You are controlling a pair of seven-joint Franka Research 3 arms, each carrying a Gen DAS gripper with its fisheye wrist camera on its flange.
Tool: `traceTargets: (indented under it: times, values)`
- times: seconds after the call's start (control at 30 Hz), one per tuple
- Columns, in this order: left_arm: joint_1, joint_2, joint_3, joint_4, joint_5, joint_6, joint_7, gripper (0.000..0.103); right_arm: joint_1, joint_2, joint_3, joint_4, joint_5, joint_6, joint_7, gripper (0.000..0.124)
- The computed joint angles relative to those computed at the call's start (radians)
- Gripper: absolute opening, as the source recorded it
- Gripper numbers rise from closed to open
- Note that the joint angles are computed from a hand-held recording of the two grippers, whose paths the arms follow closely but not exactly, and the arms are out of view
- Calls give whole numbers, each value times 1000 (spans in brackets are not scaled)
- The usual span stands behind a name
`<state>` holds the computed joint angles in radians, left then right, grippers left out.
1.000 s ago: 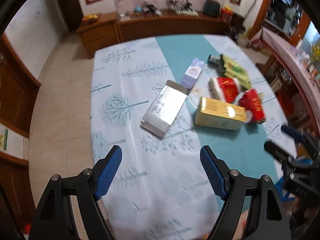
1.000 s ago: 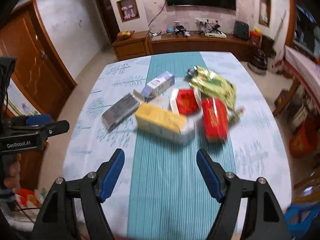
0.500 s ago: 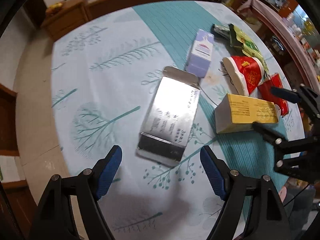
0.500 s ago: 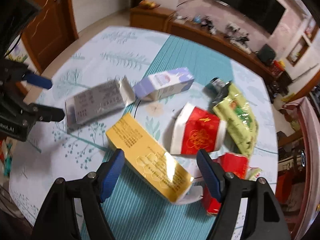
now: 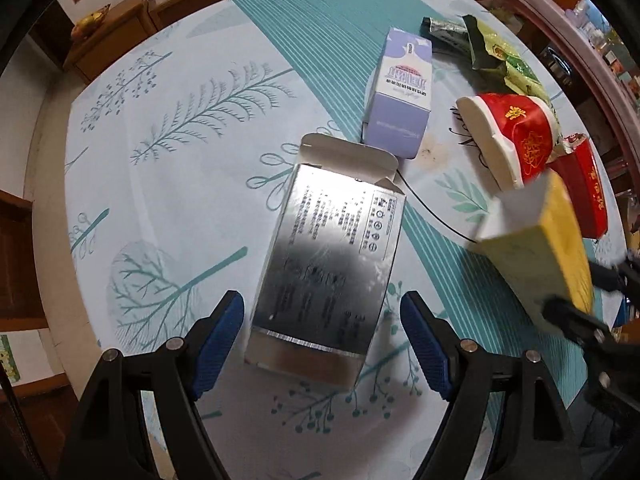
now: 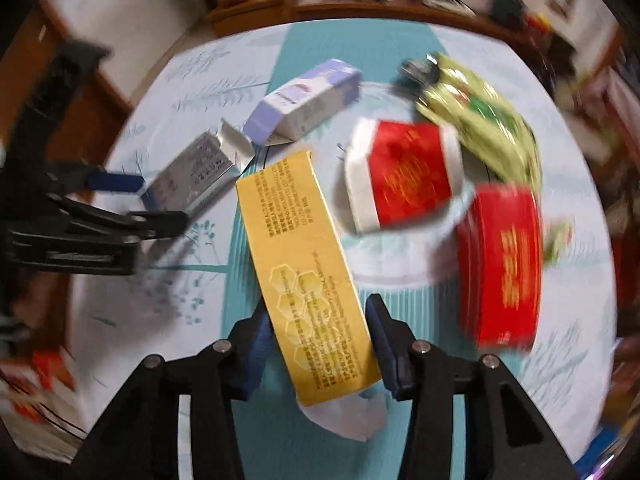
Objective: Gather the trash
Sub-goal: 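Grasp the silver box with the left gripper while the right grasps the yellow box, then carry the silver box and yellow box over the trash bin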
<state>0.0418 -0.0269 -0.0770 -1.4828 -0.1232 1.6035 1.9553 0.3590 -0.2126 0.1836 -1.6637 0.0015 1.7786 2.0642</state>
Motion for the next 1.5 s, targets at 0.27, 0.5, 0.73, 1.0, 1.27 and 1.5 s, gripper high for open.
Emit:
traceTargets:
  times: [0.27,0.5,0.73,1.0,1.27,1.5]
  values:
    - [-12,39,-18,6,36,29,-12,69,-14,-161,17,-152,100,45,178,43]
    - [-10,36,-17,12,29,11,-18,64,-22,-233,50,-184,112,25,256,42]
    - [-16,-79,-1,-81,-28,-18,18,64,-35,-290,64,-195,104,0,284,42]
    - [-69,-262,29,-183,-98,-62,70,64,-44,-373,72,-232,113,-12,273,42]
    - [-155,-434,28,-239,-122,-104,-1,64,-70,-504,51,-291,132,-32,202,42]
    - [-242,-599,-11,-317,-120,-107,-159,64,-91,-682,5,-394,191,-68,94,42]
